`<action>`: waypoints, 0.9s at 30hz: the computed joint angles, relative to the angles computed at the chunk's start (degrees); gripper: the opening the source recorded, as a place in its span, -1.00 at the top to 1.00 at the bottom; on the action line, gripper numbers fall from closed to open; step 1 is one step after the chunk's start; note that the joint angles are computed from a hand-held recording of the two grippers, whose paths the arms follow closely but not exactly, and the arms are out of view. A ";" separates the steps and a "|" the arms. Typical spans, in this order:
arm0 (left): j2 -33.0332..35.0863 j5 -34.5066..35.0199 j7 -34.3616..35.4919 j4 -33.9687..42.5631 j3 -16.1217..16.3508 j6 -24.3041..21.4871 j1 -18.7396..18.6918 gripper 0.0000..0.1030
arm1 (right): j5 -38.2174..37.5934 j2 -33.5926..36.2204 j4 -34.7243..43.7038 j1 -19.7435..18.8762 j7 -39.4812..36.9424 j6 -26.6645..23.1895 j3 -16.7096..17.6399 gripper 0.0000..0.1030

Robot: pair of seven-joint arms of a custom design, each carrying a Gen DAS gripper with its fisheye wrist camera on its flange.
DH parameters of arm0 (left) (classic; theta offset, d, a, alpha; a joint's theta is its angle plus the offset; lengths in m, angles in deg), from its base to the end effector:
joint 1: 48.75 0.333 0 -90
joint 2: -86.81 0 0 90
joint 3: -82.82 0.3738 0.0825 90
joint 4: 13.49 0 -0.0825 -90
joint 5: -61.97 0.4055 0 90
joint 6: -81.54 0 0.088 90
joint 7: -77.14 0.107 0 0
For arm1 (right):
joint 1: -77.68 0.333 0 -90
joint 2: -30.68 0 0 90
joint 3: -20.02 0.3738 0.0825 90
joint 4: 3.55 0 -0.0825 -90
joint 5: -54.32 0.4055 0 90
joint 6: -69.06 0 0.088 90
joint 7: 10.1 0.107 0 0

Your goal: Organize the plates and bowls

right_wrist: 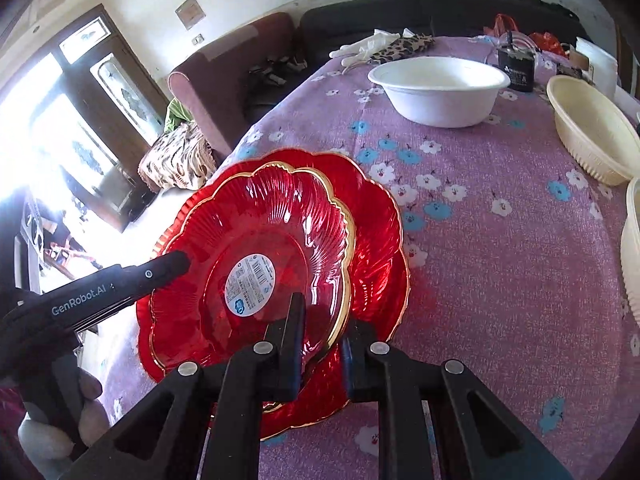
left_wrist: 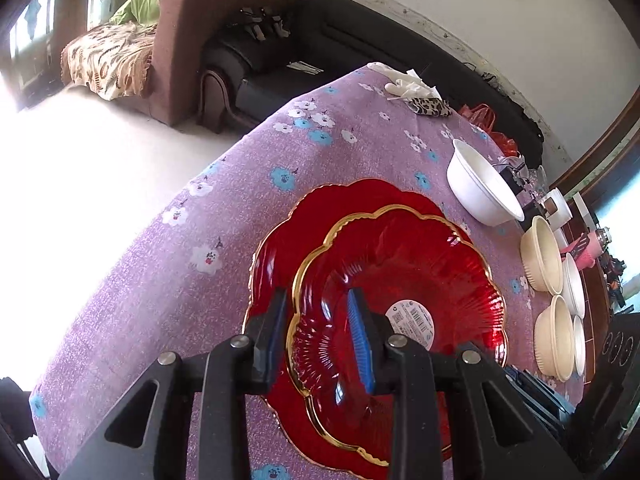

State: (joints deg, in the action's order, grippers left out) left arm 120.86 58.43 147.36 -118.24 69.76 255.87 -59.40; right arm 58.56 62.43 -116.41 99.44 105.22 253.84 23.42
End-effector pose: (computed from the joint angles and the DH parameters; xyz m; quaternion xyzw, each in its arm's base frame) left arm 0.6901 -0.2691 0.3182 -0.6939 0.6466 -0.3108 0.0609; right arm 0.6433 0.2885 0.2999 -0.6303 0.6961 -0.0944 0.3306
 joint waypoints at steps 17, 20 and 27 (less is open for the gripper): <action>-5.08 2.49 -4.30 -5.78 8.18 10.45 -7.12 -0.11 | -9.96 7.08 9.03 24.01 7.02 -8.00 -27.58 0.02; -6.89 2.40 -5.18 -8.10 11.90 12.26 -10.86 -0.20 | -11.98 5.75 7.65 22.39 7.79 -6.14 -25.99 0.02; -9.19 -1.44 -5.51 -11.65 23.79 15.40 -23.51 -0.30 | -10.23 1.87 1.88 18.15 6.86 1.14 -21.85 -0.23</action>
